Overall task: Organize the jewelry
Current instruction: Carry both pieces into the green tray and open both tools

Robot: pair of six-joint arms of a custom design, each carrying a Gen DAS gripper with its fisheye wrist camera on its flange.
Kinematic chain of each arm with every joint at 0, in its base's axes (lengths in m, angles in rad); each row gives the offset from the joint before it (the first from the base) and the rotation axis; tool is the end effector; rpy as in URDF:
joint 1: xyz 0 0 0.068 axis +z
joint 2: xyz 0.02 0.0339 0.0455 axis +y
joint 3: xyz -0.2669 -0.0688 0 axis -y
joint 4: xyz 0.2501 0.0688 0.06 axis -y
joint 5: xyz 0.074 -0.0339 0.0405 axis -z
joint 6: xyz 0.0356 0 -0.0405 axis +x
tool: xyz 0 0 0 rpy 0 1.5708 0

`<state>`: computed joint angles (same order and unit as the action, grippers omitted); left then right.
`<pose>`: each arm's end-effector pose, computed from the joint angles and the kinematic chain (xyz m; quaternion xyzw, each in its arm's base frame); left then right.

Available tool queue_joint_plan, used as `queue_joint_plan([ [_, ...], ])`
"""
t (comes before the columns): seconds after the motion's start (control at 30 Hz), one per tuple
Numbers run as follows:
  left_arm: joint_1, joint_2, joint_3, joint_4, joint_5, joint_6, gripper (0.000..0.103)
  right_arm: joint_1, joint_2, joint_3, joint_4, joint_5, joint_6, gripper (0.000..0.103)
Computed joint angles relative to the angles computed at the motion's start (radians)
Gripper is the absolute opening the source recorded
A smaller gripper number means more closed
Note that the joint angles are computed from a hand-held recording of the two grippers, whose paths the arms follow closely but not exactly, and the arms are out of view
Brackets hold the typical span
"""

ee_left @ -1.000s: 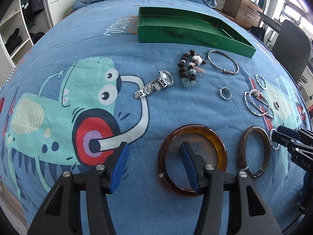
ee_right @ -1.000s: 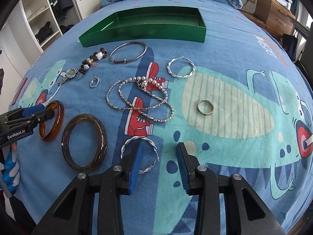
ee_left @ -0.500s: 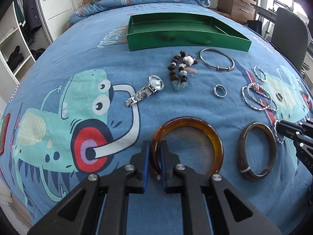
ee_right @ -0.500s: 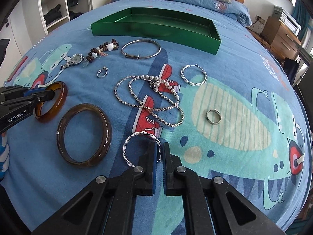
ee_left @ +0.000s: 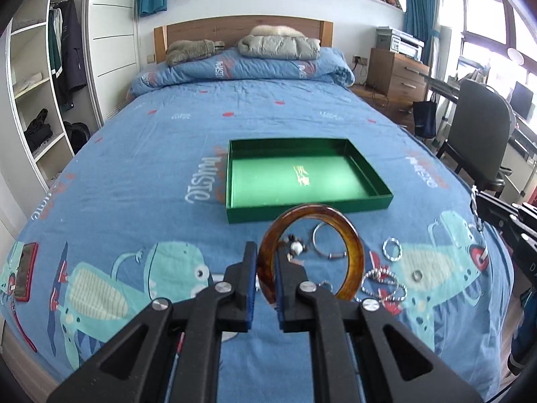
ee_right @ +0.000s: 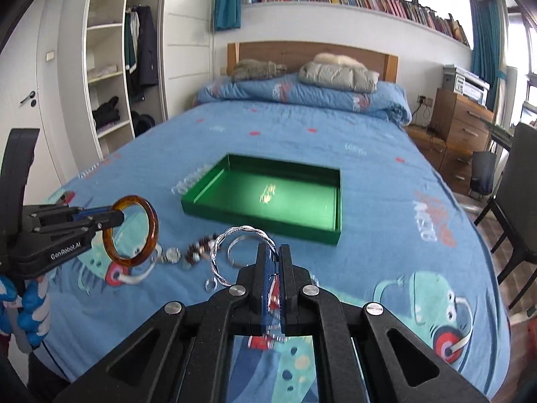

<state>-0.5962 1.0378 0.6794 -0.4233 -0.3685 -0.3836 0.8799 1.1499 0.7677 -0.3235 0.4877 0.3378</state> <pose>0.1857 -0.1105 0.2363 0.0263 0.9099 -0.0286 0.4130 0.1694 0.1787 0.2511 -0.1384 0.8760 0.0528 0.4591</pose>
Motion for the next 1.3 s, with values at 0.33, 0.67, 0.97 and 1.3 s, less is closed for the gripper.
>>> queue_joint_plan([
  [0.33, 0.246, 0.538, 0.391, 0.146, 0.131, 0.116, 0.009, -0.287, 0.398, 0.334, 0.176, -0.187, -0.172, 0.005],
  [0.67, 0.285, 1.022, 0.685, 0.172, 0.166, 0.124, 0.009, -0.424, 0.953, 0.697, 0.127, -0.304, -0.186, 0.005],
  [0.97, 0.300, 1.129, 0.742, 0.181, 0.177, 0.118, 0.009, -0.415, 1.101, 0.802, 0.036, -0.267, -0.197, 0.004],
  [1.3, 0.326, 1.124, 0.757, 0.153, 0.246, 0.109, 0.012, -0.430, 1.113, 0.864, -0.047, -0.296, -0.159, 0.041],
])
